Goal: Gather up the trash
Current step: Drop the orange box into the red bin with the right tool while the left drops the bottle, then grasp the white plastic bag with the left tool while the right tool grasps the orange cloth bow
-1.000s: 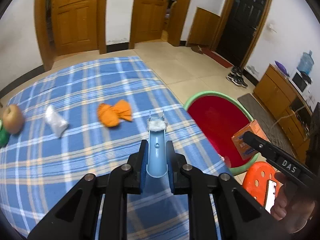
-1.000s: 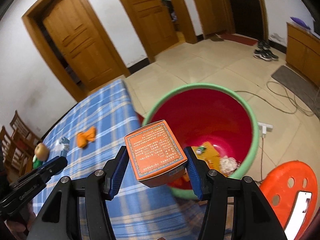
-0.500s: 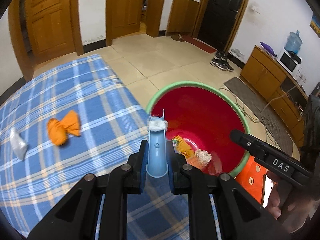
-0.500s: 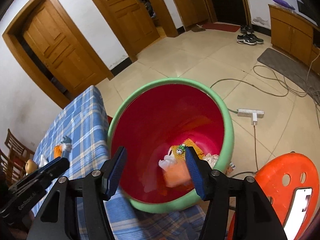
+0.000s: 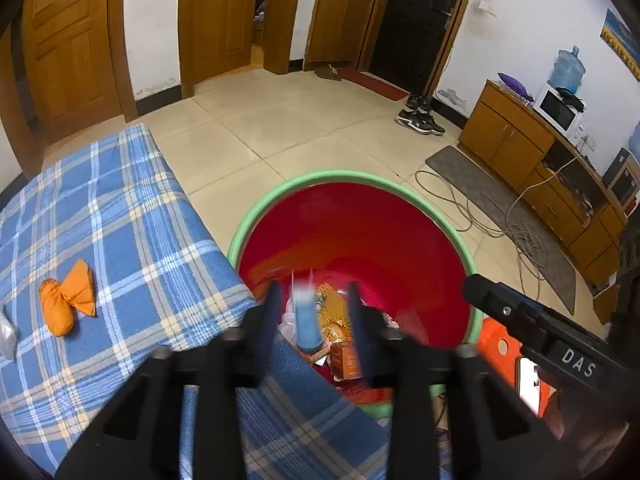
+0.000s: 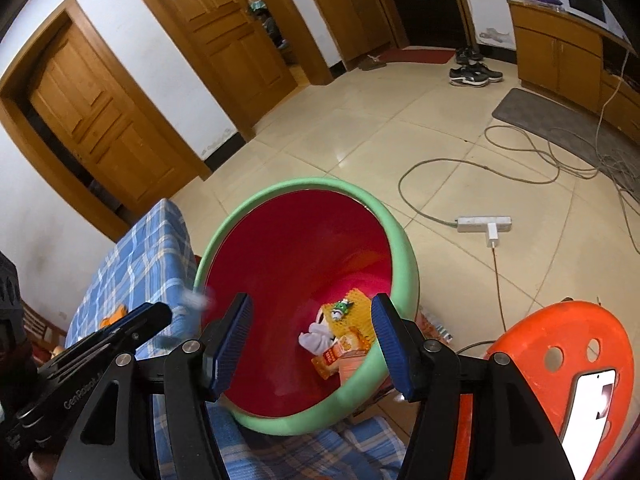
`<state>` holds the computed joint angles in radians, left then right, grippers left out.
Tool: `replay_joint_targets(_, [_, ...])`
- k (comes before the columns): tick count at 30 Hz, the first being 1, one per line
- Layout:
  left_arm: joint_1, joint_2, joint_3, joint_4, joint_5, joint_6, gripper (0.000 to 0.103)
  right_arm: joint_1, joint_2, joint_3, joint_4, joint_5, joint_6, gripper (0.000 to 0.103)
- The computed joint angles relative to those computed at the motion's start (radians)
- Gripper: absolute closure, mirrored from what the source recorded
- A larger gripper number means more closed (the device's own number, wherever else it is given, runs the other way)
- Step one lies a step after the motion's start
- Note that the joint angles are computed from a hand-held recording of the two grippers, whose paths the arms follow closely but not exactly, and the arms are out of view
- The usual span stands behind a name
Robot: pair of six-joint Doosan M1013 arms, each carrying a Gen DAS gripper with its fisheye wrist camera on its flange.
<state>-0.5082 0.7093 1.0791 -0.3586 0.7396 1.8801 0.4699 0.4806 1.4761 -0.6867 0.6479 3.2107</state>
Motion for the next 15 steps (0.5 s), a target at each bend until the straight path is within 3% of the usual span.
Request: replay_joint_targets(15, [0.046,-0.057,0.079,0.105,-0.090,-0.168,0.059,0.027,0.009,-0.037,0.018,-0.010,-0.066,0.040])
